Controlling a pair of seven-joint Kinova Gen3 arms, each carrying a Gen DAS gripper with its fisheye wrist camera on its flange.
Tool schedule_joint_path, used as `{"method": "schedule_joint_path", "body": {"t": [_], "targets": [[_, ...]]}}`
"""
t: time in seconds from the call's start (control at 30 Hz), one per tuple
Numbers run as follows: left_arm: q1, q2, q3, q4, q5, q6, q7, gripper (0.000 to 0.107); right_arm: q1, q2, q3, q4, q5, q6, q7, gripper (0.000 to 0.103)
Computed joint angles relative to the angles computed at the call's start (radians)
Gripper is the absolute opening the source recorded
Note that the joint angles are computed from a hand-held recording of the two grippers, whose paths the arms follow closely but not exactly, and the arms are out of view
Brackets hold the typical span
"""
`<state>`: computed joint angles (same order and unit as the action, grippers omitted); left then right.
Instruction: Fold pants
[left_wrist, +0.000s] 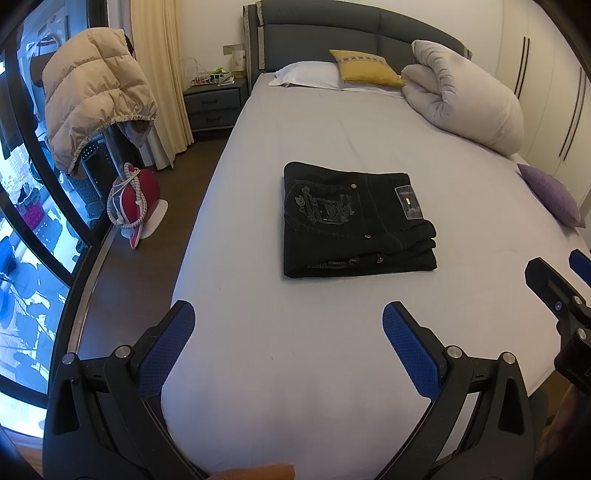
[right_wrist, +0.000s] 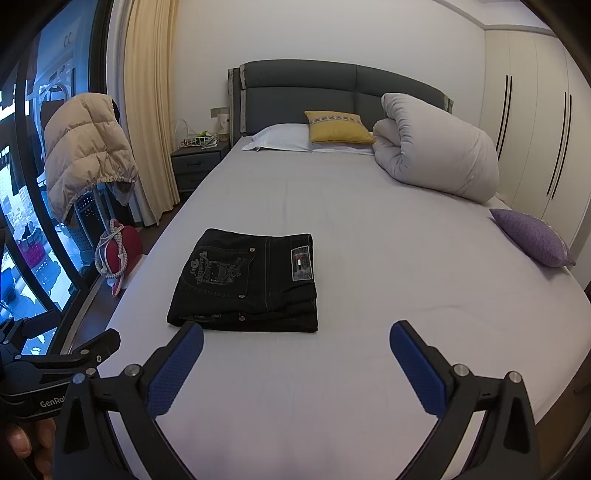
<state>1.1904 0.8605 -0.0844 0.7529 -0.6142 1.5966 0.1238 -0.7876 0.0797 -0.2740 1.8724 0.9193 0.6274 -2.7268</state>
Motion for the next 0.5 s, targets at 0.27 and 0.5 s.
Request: {"method": "schedule_joint_path", "body": {"t": [0.27,0.5], "targets": [[-0.001,0.001,0.001,-0.002,0.002,0.0,-0.002,0.103,0.005,-0.003,0.0,0.01,-0.006,-0.007,0.006,0.103],[-0.002,0.001,0.001,0.001,0.003,-0.002,0.0,0.103,0.005,-0.003,-0.001,0.009,-0.008,-0.006,0.008,0.103]]}}
